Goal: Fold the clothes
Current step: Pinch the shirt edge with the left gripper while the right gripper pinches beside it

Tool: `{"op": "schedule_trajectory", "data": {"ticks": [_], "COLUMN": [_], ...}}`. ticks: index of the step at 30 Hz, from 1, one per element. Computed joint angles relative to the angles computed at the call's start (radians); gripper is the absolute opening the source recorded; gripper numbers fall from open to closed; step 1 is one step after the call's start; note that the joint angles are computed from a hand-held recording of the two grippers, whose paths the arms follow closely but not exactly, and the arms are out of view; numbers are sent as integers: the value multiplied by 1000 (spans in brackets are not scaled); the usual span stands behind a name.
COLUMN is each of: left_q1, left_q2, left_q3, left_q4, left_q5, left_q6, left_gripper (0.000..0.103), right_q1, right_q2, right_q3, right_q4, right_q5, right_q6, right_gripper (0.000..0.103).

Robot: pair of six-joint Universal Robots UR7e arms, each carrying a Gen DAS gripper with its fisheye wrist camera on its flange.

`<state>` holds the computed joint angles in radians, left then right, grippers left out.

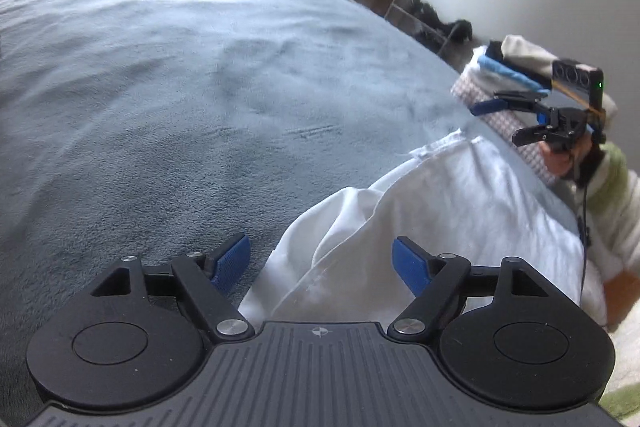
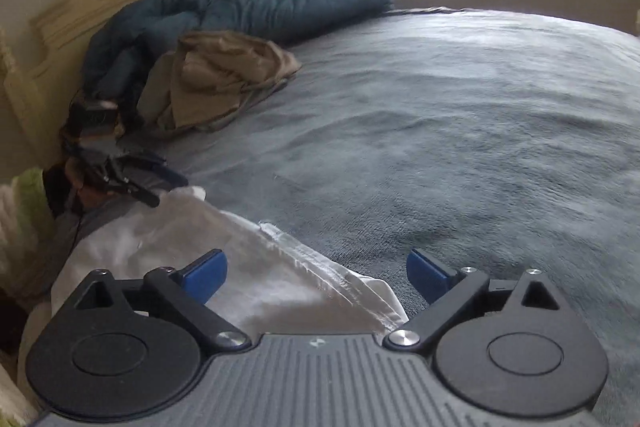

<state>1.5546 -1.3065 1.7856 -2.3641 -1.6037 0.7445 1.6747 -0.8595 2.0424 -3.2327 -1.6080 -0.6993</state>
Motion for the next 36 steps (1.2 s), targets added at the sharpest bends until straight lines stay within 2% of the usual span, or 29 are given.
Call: {"op": "schedule_trajectory", "data": {"ticks": [4,7,12,15,16,18,22,24,25,26,27,30,36], "left_q1": [12,16,19,15,13,6,-12,-23,-28,-34,-39,-54,-97], "left_q2": [28,38,52,56,56,53,44,39,36,29,18,-13,-101], "left_q3": [-41,-60,-85,-85,-82,-70,-48,-35,-27,-14,4,57,164], "left_q4": [60,90,136,133,130,119,113,106,99,85,62,-7,-114], "left_q5": [-15,-15,-15,-12,-8,3,28,46,57,65,70,84,109], "left_q6": [13,32,76,86,92,108,139,145,148,153,159,179,211], "left_gripper": [79,79,77,68,63,56,42,35,28,18,15,7,5], "right_q1": [-10,-26,-35,-33,-32,-22,-8,-1,4,10,15,33,69], "right_q2": [10,12,36,46,47,49,44,42,43,44,44,37,-1], "right_q3": [-66,-87,-116,-130,-133,-135,-140,-141,-139,-137,-132,-93,2], "right_q4": [155,220,289,301,304,305,334,347,343,339,327,245,84], "right_q5": [-27,-32,-46,-45,-45,-63,-88,-96,-103,-111,-116,-121,-106], "right_q6": [25,65,82,76,74,61,48,42,38,34,28,-3,-38], "right_gripper": [102,102,103,101,97,74,56,39,35,27,19,9,7]}}
